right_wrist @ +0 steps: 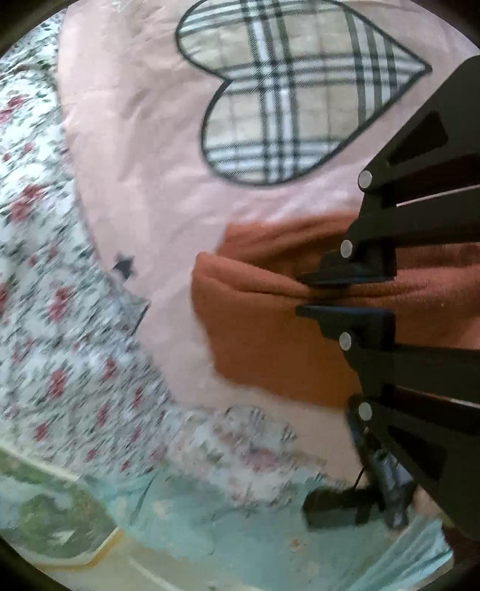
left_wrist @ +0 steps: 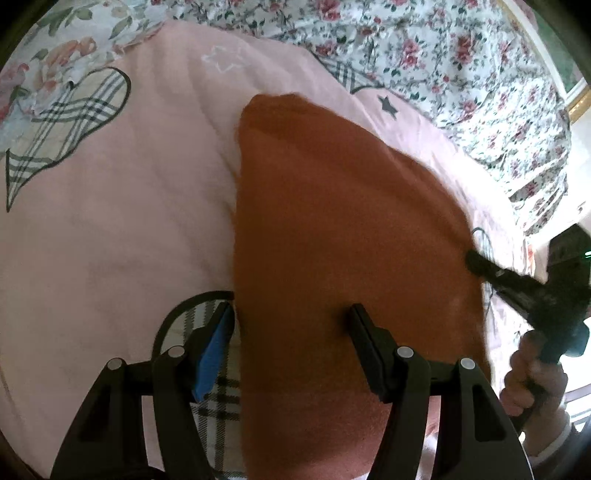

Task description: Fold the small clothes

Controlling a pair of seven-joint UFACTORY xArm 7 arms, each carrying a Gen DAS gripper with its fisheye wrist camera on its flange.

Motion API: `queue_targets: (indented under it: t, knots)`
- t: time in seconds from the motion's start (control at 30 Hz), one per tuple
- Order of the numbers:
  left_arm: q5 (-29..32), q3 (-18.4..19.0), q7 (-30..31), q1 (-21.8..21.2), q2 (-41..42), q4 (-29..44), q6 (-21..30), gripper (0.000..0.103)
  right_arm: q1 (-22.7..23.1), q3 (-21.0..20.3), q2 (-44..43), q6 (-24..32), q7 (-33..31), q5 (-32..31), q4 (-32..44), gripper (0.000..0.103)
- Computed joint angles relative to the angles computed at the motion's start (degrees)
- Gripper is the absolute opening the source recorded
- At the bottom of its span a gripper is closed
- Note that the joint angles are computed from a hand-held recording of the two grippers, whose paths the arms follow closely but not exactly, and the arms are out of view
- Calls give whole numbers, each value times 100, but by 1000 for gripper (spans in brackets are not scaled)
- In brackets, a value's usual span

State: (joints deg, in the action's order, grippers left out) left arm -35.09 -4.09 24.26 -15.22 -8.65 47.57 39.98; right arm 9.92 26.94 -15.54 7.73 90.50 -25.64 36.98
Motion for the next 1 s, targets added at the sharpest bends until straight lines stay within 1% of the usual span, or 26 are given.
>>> queue_targets:
  t: [0.07, 0.1, 0.17, 0.2, 0.3, 0.33, 0.43, 0.5, 0.53, 0.57, 0.6, 0.63, 0.67, 0.7, 0.73, 0.8, 0.83, 0.87, 0.93, 1.0]
  knots:
    - [77, -27, -70, 4, 121, 76, 15, 64, 201, -219, 191, -179, -114, 270, -163, 10]
    - [101, -40, -95, 8, 201, 131, -6, 64, 88, -147, 245, -327, -4, 207, -218, 10]
    - [130, -55, -151, 35, 375, 283, -15, 64, -65, -24, 266, -387, 103, 104, -183, 10]
    - [116, -60, -170, 55, 505, 406, -15, 64, -125, 17, 255, -424, 119, 48, -173, 10]
    - [103, -106, -263, 149, 1002, 921, -16, 64, -17, -119, 305, -450, -145, 143, -140, 10]
    - [77, -131, -326, 191, 1268, 1208, -28, 62, 59, -196, 351, -458, -259, 222, -128, 10]
    - [-36, -247, -460, 378, 1993, 2058, 186, 55, 175, -309, 408, -586, -399, 401, -172, 10]
    - [-101, -366, -531, 515, 2561, 2758, 399, 40, 180, -309, 403, -666, -468, 504, -209, 10]
    - [-38, -412, -589, 545, 2708, 2954, 404, 28, 184, -303, 392, -669, -513, 557, -218, 10]
    - [107, -431, -702, 540, 2852, 3158, 381, 22, 192, -305, 371, -661, -565, 608, -220, 10]
    - [278, -440, -807, 527, 2963, 3337, 350, 21, 99, -223, 306, -691, -540, 586, -241, 10]
    - [469, -443, -907, 495, 3024, 3454, 266, 20, -110, -29, 233, -718, -449, 493, -248, 10]
    - [682, -432, -1013, 453, 3049, 3515, 169, 19, -187, 58, 209, -651, -453, 468, -231, 10]
    - [965, -393, -1155, 386, 3059, 3566, 84, 20, -24, -61, 316, -455, -657, 587, -152, 10]
    - [1161, -379, -1275, 361, 3057, 3599, 67, 21, 164, -222, 438, -373, -822, 723, -106, 11]
    - [1348, -406, -1369, 392, 2864, 3470, -24, 20, 318, -398, 522, -563, -811, 886, -183, 11]
    - [1327, -447, -1312, 450, 2713, 3343, -78, 21, 341, -425, 475, -652, -759, 950, -243, 12]
    - [1246, -498, -1181, 522, 2506, 3163, -121, 25, 370, -433, 365, -654, -717, 1038, -295, 14]
    - [932, -583, -727, 661, 1945, 2642, -173, 29, 369, -358, 117, -496, -698, 1105, -355, 15]
    - [539, -548, -201, 714, 1288, 2014, -91, 31, 461, -325, -194, -353, -687, 1224, -470, 15]
